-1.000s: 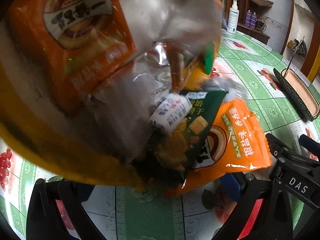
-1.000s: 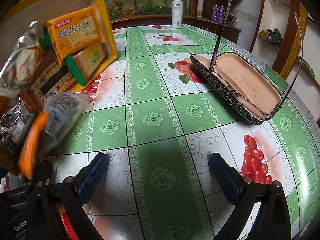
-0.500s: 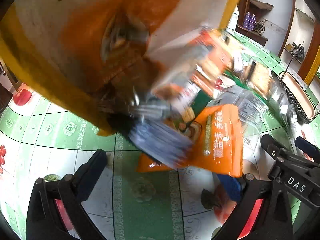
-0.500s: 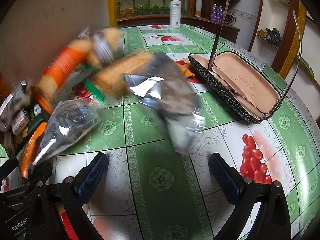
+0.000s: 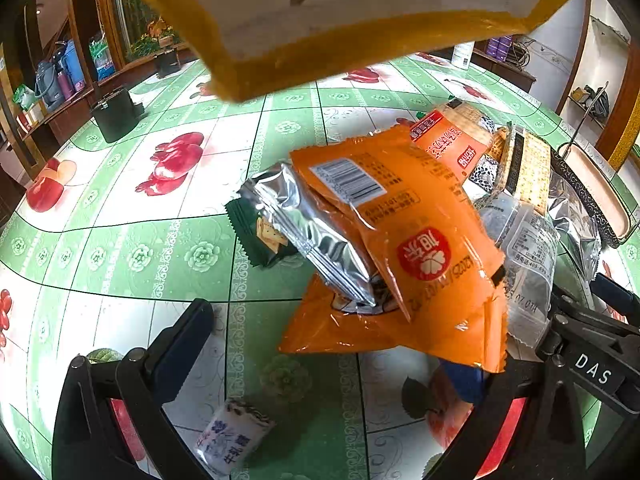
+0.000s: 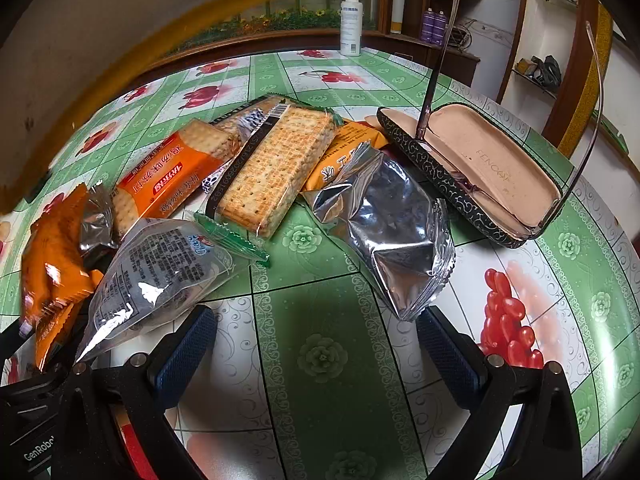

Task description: Organize snacks

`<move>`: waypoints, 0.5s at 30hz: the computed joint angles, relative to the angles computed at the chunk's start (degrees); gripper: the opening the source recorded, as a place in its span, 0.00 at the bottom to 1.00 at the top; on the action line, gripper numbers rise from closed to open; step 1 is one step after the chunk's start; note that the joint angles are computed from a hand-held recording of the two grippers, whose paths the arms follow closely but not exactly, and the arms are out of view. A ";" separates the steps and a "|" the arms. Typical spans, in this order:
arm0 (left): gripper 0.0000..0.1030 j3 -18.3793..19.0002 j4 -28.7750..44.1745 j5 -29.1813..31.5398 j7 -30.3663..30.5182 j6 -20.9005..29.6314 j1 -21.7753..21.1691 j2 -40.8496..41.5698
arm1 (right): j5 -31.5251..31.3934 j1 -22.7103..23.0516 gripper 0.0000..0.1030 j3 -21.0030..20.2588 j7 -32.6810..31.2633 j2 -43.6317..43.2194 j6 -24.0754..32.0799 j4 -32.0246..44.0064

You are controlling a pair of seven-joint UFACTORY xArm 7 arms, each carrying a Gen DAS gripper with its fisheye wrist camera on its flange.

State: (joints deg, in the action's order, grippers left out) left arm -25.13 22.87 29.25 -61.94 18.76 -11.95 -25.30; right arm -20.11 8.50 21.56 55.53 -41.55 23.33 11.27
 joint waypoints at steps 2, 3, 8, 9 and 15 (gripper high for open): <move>1.00 0.00 0.06 0.00 -0.05 0.09 -0.08 0.02 | 0.00 0.04 0.99 -0.06 -0.02 -0.04 0.00 -0.03; 1.00 -0.01 0.08 0.07 -0.08 0.10 -0.05 0.05 | -0.01 0.05 0.99 -0.07 -0.02 -0.04 0.00 -0.03; 1.00 -0.20 0.25 0.28 -0.48 0.32 -0.15 0.19 | -0.02 0.07 0.99 -0.06 0.02 -0.04 0.03 -0.02; 1.00 -0.06 0.22 0.40 -0.40 0.20 -0.08 0.26 | -0.01 0.10 0.99 -0.08 0.01 -0.06 0.05 -0.02; 1.00 -0.17 0.36 0.62 -0.85 0.44 -0.28 0.34 | -0.01 0.08 0.99 -0.11 -0.01 -0.05 0.03 -0.01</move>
